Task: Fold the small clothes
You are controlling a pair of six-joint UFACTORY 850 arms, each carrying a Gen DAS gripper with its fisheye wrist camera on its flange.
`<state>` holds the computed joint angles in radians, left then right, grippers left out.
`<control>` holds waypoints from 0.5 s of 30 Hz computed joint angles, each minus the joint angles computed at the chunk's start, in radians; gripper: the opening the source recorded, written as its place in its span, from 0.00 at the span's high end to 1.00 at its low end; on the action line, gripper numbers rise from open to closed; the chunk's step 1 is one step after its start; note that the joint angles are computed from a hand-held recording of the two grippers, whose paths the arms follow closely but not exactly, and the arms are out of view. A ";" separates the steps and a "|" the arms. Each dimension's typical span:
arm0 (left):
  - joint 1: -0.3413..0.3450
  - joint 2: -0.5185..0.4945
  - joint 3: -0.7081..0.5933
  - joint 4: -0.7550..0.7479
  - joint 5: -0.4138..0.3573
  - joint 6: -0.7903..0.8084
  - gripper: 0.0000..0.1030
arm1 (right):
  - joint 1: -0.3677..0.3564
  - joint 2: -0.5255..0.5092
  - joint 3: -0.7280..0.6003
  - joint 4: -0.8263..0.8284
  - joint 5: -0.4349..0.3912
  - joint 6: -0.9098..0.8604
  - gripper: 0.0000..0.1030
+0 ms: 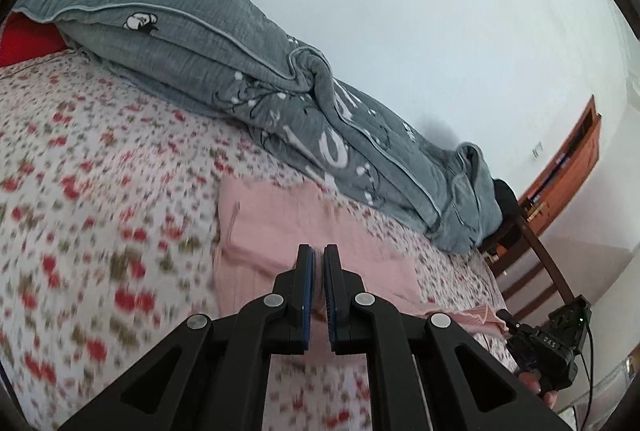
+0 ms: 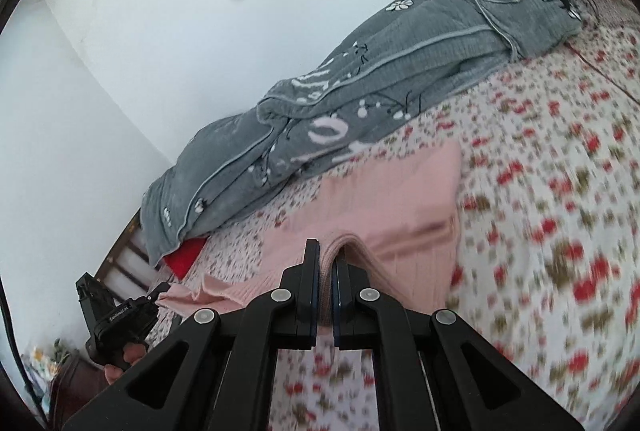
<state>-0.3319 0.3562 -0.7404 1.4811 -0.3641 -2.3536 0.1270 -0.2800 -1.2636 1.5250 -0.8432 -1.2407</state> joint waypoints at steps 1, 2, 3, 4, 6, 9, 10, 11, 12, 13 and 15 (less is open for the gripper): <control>0.022 -0.025 -0.023 -0.013 0.012 0.020 0.94 | 0.009 -0.018 -0.028 -0.007 0.012 0.012 0.95; 0.039 -0.047 -0.041 -0.023 0.024 0.033 0.94 | 0.019 -0.041 -0.062 -0.018 0.022 0.025 0.95; 0.067 -0.076 -0.063 -0.029 0.052 0.039 0.94 | 0.029 -0.066 -0.099 -0.032 0.036 0.045 0.95; 0.082 -0.091 -0.075 -0.036 0.068 0.045 0.94 | 0.037 -0.087 -0.128 -0.043 0.044 0.062 0.95; 0.120 -0.135 -0.106 -0.063 0.103 0.081 0.94 | 0.054 -0.131 -0.190 -0.069 0.060 0.092 0.95; 0.167 -0.201 -0.153 -0.115 0.136 0.159 0.94 | 0.071 -0.195 -0.274 -0.099 0.081 0.134 0.95; 0.185 -0.227 -0.169 -0.127 0.152 0.177 0.94 | 0.075 -0.223 -0.310 -0.114 0.085 0.156 0.95; 0.199 -0.248 -0.182 -0.135 0.165 0.188 0.94 | 0.079 -0.245 -0.337 -0.126 0.089 0.175 0.95; 0.219 -0.283 -0.203 -0.153 0.182 0.209 0.94 | 0.083 -0.277 -0.376 -0.145 0.091 0.203 0.95; 0.231 -0.305 -0.217 -0.171 0.191 0.228 0.93 | 0.087 -0.313 -0.421 -0.170 0.091 0.239 0.95; 0.261 -0.367 -0.257 -0.222 0.211 0.279 0.93 | 0.093 -0.384 -0.511 -0.221 0.079 0.314 0.95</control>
